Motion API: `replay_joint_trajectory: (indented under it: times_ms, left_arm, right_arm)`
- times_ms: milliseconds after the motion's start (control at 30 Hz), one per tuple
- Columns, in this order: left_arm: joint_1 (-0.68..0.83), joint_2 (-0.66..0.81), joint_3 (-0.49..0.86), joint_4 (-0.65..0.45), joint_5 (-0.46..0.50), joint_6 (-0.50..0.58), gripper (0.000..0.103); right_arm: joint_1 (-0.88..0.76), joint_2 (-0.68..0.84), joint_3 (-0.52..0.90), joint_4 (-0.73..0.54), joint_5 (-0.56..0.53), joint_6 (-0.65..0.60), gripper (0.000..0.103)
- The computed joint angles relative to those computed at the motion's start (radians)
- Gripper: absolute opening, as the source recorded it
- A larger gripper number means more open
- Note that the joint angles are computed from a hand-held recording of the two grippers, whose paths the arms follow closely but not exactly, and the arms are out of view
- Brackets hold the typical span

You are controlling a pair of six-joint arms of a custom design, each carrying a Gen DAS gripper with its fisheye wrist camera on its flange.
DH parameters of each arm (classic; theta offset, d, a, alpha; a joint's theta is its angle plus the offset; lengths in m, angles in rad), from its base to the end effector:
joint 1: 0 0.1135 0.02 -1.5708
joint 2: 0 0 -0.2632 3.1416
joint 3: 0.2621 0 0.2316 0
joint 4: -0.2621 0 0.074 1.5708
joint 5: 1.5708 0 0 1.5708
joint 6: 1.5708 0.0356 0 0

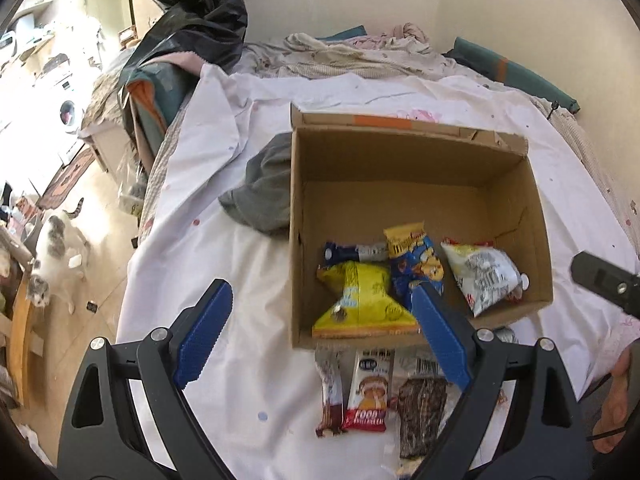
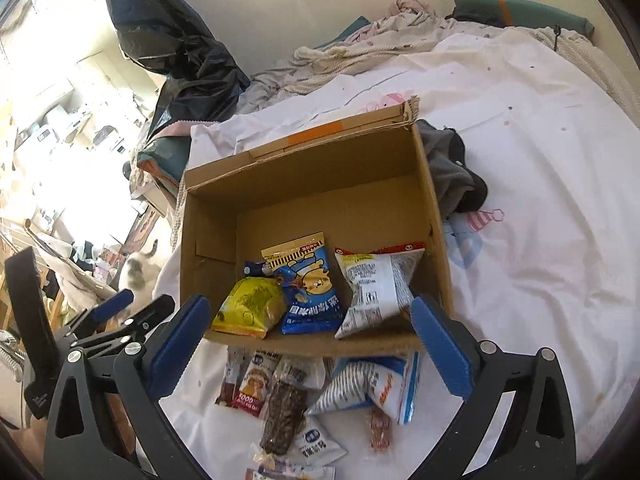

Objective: Organize snacks
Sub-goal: 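Move both tools back over the remaining snacks beside the box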

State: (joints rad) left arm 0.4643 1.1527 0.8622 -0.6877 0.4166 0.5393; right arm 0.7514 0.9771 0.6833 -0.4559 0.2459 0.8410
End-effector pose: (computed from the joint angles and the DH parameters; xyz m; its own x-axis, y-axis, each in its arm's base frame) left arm 0.1890 0.0785 0.2591 -0.7429 0.1532 -0.6516 0.2029 0.9792 -0.0012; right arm 0.1401 0.1191 0.2504 -0.7284 0.3088 -0.6116 0.0165 0.9003 0.4349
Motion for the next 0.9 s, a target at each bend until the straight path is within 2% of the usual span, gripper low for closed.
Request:
replay_joint_trajectory:
  times_ms: [300, 467, 700, 900]
  left_arm:
    - [0.105, -0.021, 0.002, -0.165, 0.015, 0.095, 0.090]
    - [0.178, -0.022, 0.012, -0.252, 0.027, 0.142, 0.090]
    - [0.228, -0.011, -0.009, -0.256, 0.010, 0.165, 0.090]
    - [0.177, 0.040, -0.056, -0.255, -0.063, 0.140, 0.089]
  right_arm:
    - [0.124, -0.088, -0.033, -0.108, 0.080, 0.152, 0.103]
    - [0.152, -0.104, -0.050, -0.148, 0.081, 0.217, 0.103]
    - [0.109, -0.167, -0.111, -0.151, 0.012, 0.253, 0.103]
    - [0.017, -0.180, -0.184, -0.132, -0.096, 0.283, 0.103]
